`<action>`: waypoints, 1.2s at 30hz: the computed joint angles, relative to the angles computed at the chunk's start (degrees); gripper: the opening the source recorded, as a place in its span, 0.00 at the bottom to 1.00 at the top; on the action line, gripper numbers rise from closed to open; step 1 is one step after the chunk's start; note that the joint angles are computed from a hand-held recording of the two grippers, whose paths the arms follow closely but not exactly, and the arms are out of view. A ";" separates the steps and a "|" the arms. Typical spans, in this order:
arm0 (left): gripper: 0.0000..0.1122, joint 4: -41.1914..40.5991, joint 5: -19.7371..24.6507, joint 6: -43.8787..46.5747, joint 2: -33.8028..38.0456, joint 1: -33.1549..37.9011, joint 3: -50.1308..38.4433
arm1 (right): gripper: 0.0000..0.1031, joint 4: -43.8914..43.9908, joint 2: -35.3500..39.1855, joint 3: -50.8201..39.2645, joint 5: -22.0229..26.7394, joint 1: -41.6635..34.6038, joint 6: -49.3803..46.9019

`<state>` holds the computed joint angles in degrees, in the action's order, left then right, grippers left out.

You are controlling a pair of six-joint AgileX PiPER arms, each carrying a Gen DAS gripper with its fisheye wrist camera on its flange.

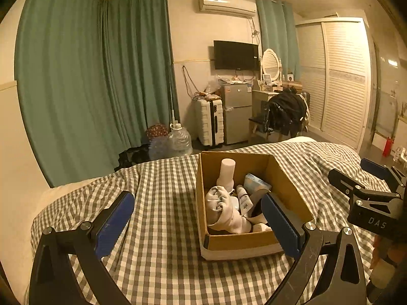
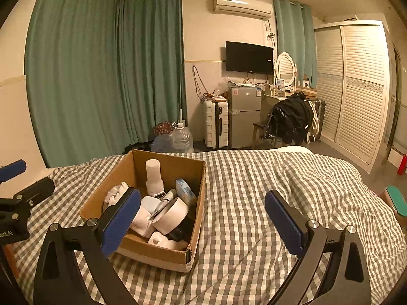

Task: Organize objects

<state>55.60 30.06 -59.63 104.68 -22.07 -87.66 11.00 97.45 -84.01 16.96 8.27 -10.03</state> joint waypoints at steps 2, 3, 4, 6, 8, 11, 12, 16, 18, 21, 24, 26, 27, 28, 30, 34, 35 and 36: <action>0.92 -1.01 0.15 1.04 0.29 0.11 -0.30 | 0.95 -0.05 0.15 -0.10 -0.17 0.06 0.17; 0.92 -1.60 0.28 1.62 0.38 0.16 -0.51 | 0.95 -0.06 0.25 -0.20 -0.03 0.13 0.22; 0.92 -1.89 0.37 1.96 0.47 0.20 -0.64 | 0.95 -0.67 0.31 -0.37 0.07 0.25 0.81; 0.92 -1.49 0.63 1.67 0.62 0.17 -0.89 | 0.95 -1.51 0.30 -0.31 -0.28 0.48 1.65; 0.92 -0.40 0.92 0.51 0.59 0.12 -0.87 | 0.95 -1.24 0.41 -0.27 -0.45 0.51 1.39; 0.92 -0.47 1.02 0.45 0.67 0.19 -1.02 | 0.95 -0.74 0.44 -0.06 -0.53 0.50 0.84; 0.92 -0.53 1.13 0.43 0.69 0.20 -1.08 | 0.95 -0.51 0.44 0.07 -0.63 0.51 0.58; 0.92 -0.48 1.09 0.32 0.63 0.25 -0.91 | 0.95 0.24 0.63 0.02 -0.33 0.52 -0.20; 0.92 -0.41 1.20 0.19 0.59 0.21 -0.91 | 0.95 -0.37 0.75 -0.11 -0.11 0.59 0.27; 0.92 -0.33 1.26 0.31 0.53 0.19 -0.89 | 0.95 -1.17 0.96 -0.37 0.23 0.73 0.88; 0.92 0.15 1.29 -0.36 0.48 0.18 -0.74 | 0.96 -0.98 0.92 -0.31 0.28 0.81 0.52; 0.92 -0.16 1.00 -0.14 0.39 0.35 -0.60 | 0.96 -1.63 0.96 -0.28 0.23 0.88 1.10; 0.92 -0.15 1.07 -0.17 0.44 0.33 -0.63 | 0.96 -1.54 1.00 -0.28 0.26 0.88 1.06; 0.92 -0.13 1.22 -0.11 0.49 0.33 -0.67 | 0.95 -1.14 1.05 -0.31 0.37 0.83 0.74; 0.92 -0.23 1.90 0.17 0.79 0.17 -1.19 | 0.95 -0.85 1.21 -0.61 0.71 0.85 0.49; 0.92 0.09 2.03 -0.15 0.86 0.11 -1.20 | 0.95 -1.02 1.26 -0.60 0.71 1.01 0.45; 0.92 0.09 2.09 -0.11 0.89 0.10 -1.24 | 0.95 -1.39 1.32 -0.64 0.79 1.11 0.74; 0.92 0.12 2.27 -0.12 0.92 0.05 -1.31 | 0.95 -1.68 1.37 -0.72 0.90 1.14 0.93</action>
